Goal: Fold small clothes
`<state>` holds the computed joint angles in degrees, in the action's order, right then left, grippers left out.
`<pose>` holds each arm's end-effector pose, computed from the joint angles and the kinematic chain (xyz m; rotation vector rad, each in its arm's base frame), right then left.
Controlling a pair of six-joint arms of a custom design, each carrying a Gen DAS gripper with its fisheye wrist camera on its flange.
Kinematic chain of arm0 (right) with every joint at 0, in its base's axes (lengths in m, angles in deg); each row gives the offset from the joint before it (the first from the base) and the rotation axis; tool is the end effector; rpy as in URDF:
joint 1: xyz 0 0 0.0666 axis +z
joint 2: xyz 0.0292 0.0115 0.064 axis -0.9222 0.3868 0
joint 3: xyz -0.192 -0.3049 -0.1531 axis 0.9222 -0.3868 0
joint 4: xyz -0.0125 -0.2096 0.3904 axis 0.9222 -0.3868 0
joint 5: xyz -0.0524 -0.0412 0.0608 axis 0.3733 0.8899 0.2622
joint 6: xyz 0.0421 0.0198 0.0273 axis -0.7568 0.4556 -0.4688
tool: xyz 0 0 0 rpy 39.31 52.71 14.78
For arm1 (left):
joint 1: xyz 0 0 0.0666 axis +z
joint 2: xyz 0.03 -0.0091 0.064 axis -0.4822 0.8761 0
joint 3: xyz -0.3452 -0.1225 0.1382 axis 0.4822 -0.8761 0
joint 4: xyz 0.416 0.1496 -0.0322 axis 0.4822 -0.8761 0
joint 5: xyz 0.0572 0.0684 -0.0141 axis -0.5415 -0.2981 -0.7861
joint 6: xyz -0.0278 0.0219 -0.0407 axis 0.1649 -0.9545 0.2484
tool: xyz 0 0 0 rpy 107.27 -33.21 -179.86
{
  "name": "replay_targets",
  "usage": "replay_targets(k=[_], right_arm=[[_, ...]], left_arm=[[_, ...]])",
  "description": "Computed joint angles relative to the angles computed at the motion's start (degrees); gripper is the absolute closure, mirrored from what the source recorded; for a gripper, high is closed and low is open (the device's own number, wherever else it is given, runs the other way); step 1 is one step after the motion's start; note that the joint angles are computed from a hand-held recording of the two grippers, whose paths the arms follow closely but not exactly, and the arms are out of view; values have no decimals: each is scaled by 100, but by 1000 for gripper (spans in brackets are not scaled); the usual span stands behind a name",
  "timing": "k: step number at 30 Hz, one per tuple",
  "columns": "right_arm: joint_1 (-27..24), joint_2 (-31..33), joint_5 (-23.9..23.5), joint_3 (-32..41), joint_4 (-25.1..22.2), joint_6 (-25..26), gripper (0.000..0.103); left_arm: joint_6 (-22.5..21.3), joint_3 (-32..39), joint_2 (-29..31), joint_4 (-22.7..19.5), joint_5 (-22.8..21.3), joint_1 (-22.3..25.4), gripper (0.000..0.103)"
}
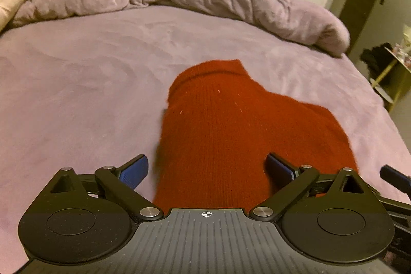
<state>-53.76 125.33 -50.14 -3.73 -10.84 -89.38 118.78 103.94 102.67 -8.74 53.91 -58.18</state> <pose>0.6046 0.1376 0.3547 0.0009 2.1643 0.0091 0.6564 -0.3610 0.3525 -0.1198 2.3552 -0.2539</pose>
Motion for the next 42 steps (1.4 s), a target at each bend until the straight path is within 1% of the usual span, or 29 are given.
replay_targets(k=[1,3,5,7,8,9,10,13,15,18,20,23,26,29,31,37,42], right_arm=[[15,-247,-56,-181,-200,-191,8],[73,-676,-185,-474,-728,-522,7],[113,-1010,-443,-723,-1134,-804,4],[178,-1249,-610,-877,-1632,-1099,4],[209,-1313,-659,-898,-1860,-1211,4],[249,-1371,-672,-918,-2046,-1292,4],[289,-1415,-664,-912,-2223,-1314,4],[418,-1482,-440,-786,-2621,-1350,4],[472,-1461,-345,-627,-2859,-1371,4],[588,-1388,-184,-362,-3178,-1256,4],[659,-1276,-31,-127,-3503,-1077,4],[748,-1338,47,-125,-3498,-1098,4],[777,-1371,60,-96,-3577,-1231,4],[798,-1355,76,-44,-3688,-1200,4],[834,-1376,133,-57,-3693,-1212,4],[914,-1373,232,-27,-3791,-1265,4],[940,-1394,272,-41,-3766,-1307,4]], left_arm=[[-22,-325,-274,94,-119,-48,2],[-57,-716,-657,21,-281,-145,1],[-44,-859,-866,-387,-530,-281,0],[-25,-946,-992,-739,-816,-421,0],[-38,-958,-1037,-978,-910,-487,0],[-40,-974,-1082,-1115,-931,-514,0],[0,-982,-1125,-1284,-939,-549,0],[38,-1132,-1338,-1422,-928,-607,0],[83,-1109,-1391,-1634,-911,-613,0],[80,-1161,-1520,-1744,-901,-636,0],[141,-1190,-1598,-1807,-869,-642,0],[195,-1144,-1638,-1954,-862,-653,0],[121,-1192,-1710,-1892,-842,-668,0],[85,-1156,-1712,-1965,-960,-706,0],[29,-1142,-1713,-1989,-937,-714,0],[46,-1101,-1694,-2124,-928,-722,0],[-6,-1058,-1670,-2198,-950,-728,0]])
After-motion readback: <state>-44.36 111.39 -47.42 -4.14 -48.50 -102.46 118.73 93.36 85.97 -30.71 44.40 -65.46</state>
